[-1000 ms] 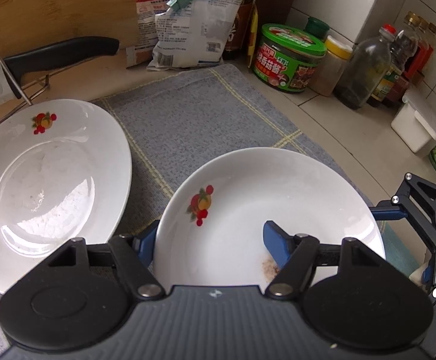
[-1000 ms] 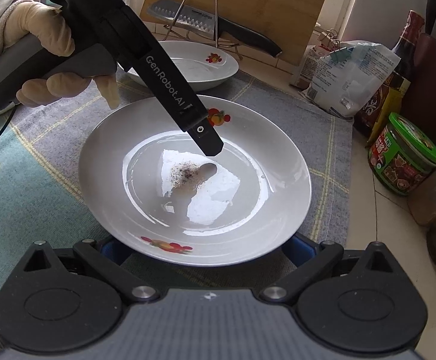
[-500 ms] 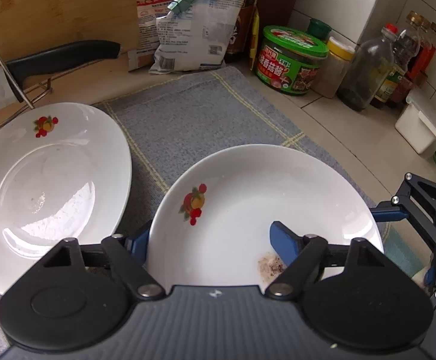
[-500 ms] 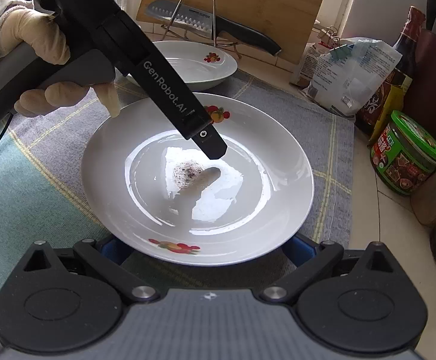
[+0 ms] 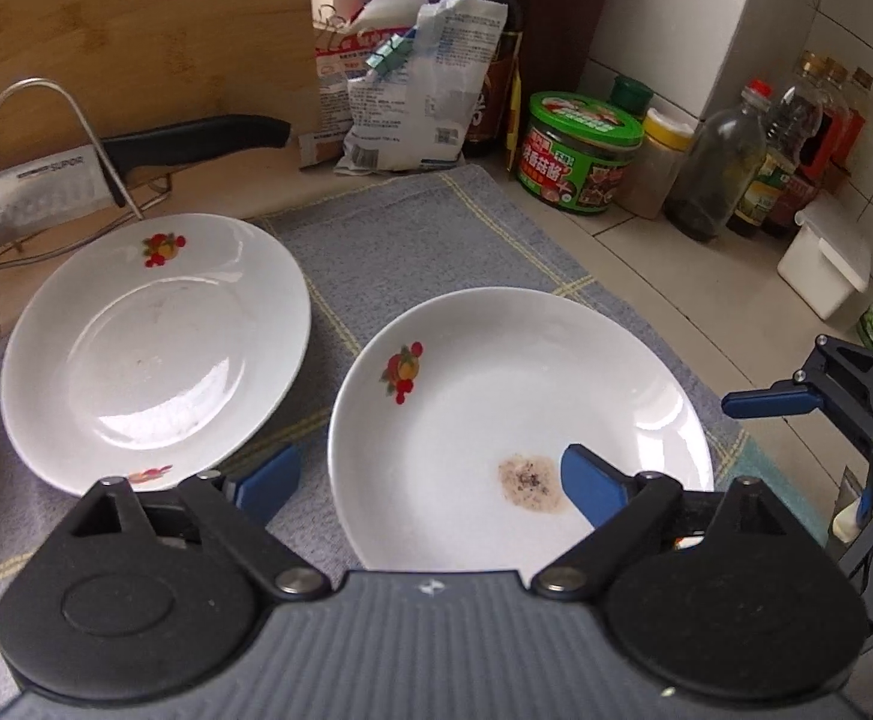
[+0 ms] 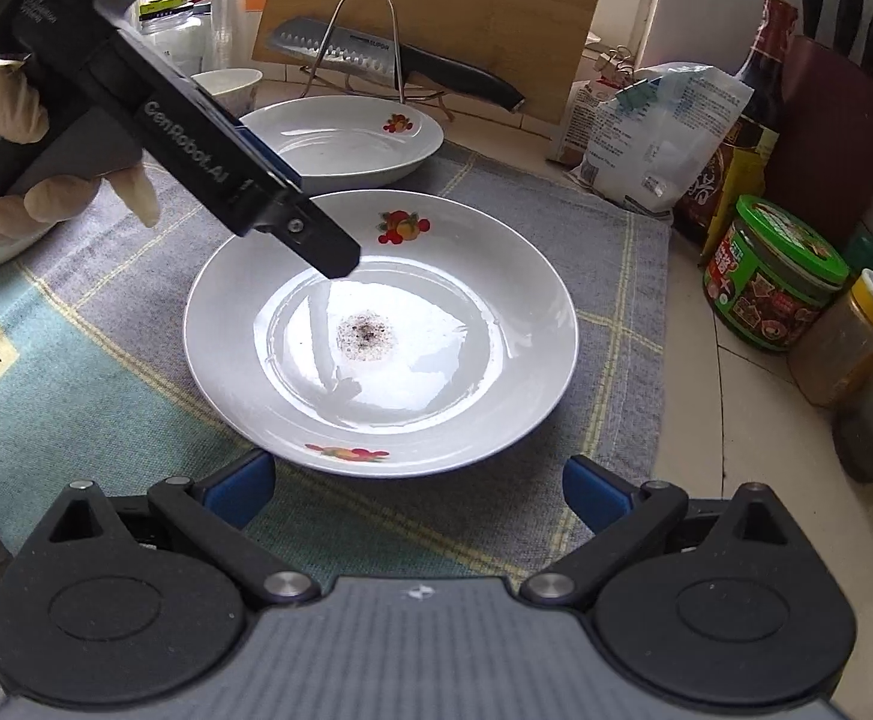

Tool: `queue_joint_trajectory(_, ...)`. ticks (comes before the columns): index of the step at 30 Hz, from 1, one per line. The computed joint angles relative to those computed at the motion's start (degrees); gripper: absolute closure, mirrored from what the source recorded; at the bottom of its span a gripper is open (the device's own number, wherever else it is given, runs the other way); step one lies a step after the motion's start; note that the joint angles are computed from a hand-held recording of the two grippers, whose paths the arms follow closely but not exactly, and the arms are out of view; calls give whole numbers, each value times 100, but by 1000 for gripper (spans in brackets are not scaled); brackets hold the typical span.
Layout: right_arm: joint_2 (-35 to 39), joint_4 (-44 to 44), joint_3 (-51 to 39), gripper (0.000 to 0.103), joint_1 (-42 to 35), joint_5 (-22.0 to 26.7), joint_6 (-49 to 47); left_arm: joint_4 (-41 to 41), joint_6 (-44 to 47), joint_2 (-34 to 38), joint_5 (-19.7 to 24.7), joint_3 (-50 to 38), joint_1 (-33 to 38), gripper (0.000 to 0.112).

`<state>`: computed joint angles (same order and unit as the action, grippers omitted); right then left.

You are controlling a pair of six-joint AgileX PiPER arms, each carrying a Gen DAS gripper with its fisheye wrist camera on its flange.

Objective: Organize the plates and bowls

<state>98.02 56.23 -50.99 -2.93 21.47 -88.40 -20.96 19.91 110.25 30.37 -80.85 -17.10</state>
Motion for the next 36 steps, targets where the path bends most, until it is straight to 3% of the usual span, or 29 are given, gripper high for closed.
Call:
queue_joint_trajectory(9, -219, 402, -168, 0, -106, 583, -423, 818, -1480, -1226, -490, 1235, 59, 15)
queue_joint_trajectory(11, -108, 615, -307, 0, -52, 638, -627, 1315, -2060, -1390, -558, 1390, 32, 15)
queue_joint_trajectory(18, 323, 710, -914, 0, 152, 1008, -692, 2685, -3353, -1749, -361, 1591, 70, 15)
queue_joint_trajectory(22, 578, 410, -1367, 0, 354, 1127, -358, 2415, -2843, -1798, -308, 1565, 349, 15)
queue_joint_trajectory(25, 731, 20, -1659, 0, 618, 870, 85, 1665, -1780, -1705, -283, 1427, 691, 15)
queue_joint_trajectory(29, 964, -649, -2105, 0, 909, 725, 703, 711, -455, -1353, 112, 874, 1141, 15)
queue_joint_trajectory(36, 1762, -1576, -3338, 0, 1094, 1183, 1468, 805, -133, -194, 1608, -1124, 1358, 15)
